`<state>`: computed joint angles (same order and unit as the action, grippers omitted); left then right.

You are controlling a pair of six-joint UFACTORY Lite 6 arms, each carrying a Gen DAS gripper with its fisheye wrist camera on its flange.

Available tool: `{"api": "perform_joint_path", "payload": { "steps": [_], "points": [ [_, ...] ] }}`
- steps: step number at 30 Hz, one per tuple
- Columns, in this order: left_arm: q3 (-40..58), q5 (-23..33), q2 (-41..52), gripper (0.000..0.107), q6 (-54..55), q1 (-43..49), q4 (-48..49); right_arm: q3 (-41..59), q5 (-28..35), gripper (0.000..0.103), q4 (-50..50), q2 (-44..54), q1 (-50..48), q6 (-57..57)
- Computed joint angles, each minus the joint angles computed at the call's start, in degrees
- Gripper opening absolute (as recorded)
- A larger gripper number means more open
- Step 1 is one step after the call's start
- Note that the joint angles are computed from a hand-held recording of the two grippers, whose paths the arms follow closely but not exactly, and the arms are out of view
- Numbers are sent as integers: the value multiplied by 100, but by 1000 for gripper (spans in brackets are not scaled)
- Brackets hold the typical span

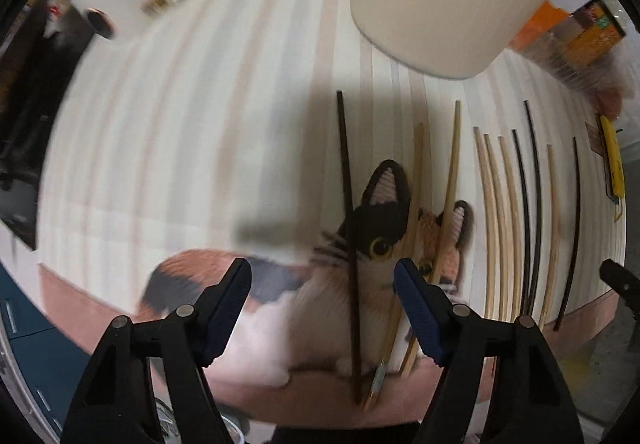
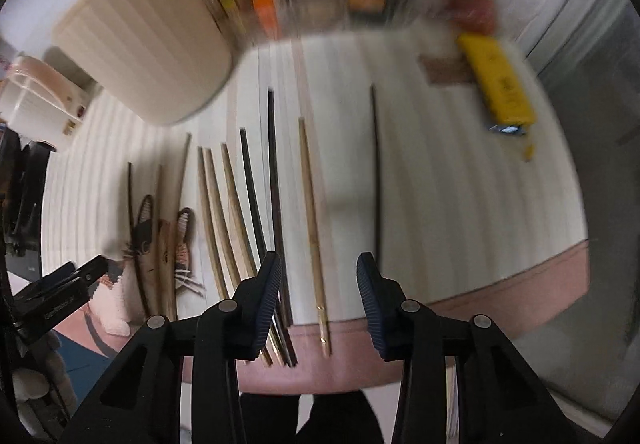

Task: Organize utensils
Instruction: 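Grasp a dark chopstick with the left tool while the right tool grasps a wooden chopstick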

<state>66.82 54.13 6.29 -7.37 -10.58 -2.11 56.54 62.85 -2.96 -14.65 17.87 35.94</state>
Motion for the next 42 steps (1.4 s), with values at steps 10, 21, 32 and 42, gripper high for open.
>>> {"api": "perform_joint_path", "payload": {
  "steps": [10,21,32,42],
  "points": [
    [470,-224,882,19,-349,-471,319,351,-521,42,310,1598,-475,-586],
    [342,-215,692,5,-10,-578,793,418,-781,33,101,2379,-121,-307],
    [-454,-78,50,6,695,-64,292,-269,-486,10,139,1756,504,196],
    [436,-137,804,4,994,-78,285,257,-166,6,-197,2264,663,671]
  ]
}}
